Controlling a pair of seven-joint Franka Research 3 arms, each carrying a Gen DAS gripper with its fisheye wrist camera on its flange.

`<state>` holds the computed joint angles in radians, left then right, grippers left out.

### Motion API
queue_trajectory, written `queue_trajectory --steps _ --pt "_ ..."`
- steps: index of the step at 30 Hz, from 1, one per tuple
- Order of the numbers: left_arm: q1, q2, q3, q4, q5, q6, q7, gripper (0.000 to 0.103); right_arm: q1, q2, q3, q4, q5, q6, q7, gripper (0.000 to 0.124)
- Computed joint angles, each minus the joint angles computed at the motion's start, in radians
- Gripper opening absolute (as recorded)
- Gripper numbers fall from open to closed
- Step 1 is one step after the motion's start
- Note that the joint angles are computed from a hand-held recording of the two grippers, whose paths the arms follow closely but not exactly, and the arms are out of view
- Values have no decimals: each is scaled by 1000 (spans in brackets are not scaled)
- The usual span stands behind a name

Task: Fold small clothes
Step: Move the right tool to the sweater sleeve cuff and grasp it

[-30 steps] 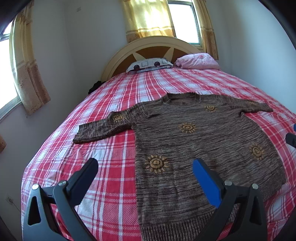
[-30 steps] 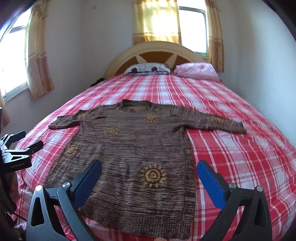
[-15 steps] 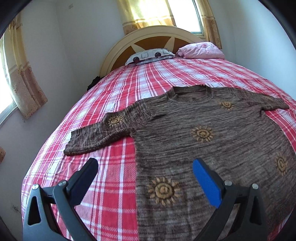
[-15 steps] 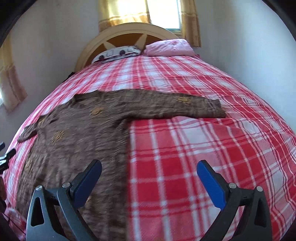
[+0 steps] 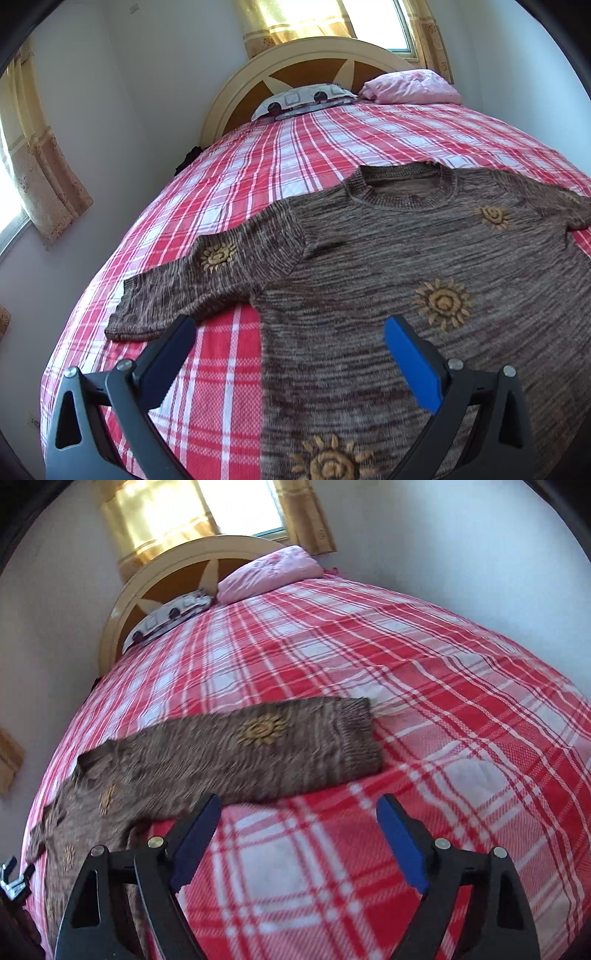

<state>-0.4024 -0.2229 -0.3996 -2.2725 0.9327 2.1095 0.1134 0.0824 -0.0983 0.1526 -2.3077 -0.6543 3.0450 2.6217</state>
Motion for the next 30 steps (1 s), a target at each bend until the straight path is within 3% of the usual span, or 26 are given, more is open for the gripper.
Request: queue_trajectory --steps 3,5,13,17,18,20,25,30 --pt "11 26 13 11 5 18 -8 103 -1 37 -29 26 44 11 -11 72" --pt "16 46 19 19 5 21 -8 103 26 65 -62 39 173 16 -108 72" --pt "15 99 41 40 2 32 6 103 89 146 -130 97 438 -6 -326 61" --pt "16 109 52 38 -15 57 19 103 107 172 -126 111 586 22 -481 59" --pt "16 111 53 38 -17 62 21 103 113 179 -124 119 616 18 -518 49" --pt "16 114 55 38 -23 66 24 103 134 191 -140 139 628 -3 -540 29" --pt "14 111 54 32 -19 73 17 103 180 201 -189 153 581 -9 -501 20" --pt "14 106 54 23 -19 89 14 103 233 193 -241 176 377 -20 -352 15"
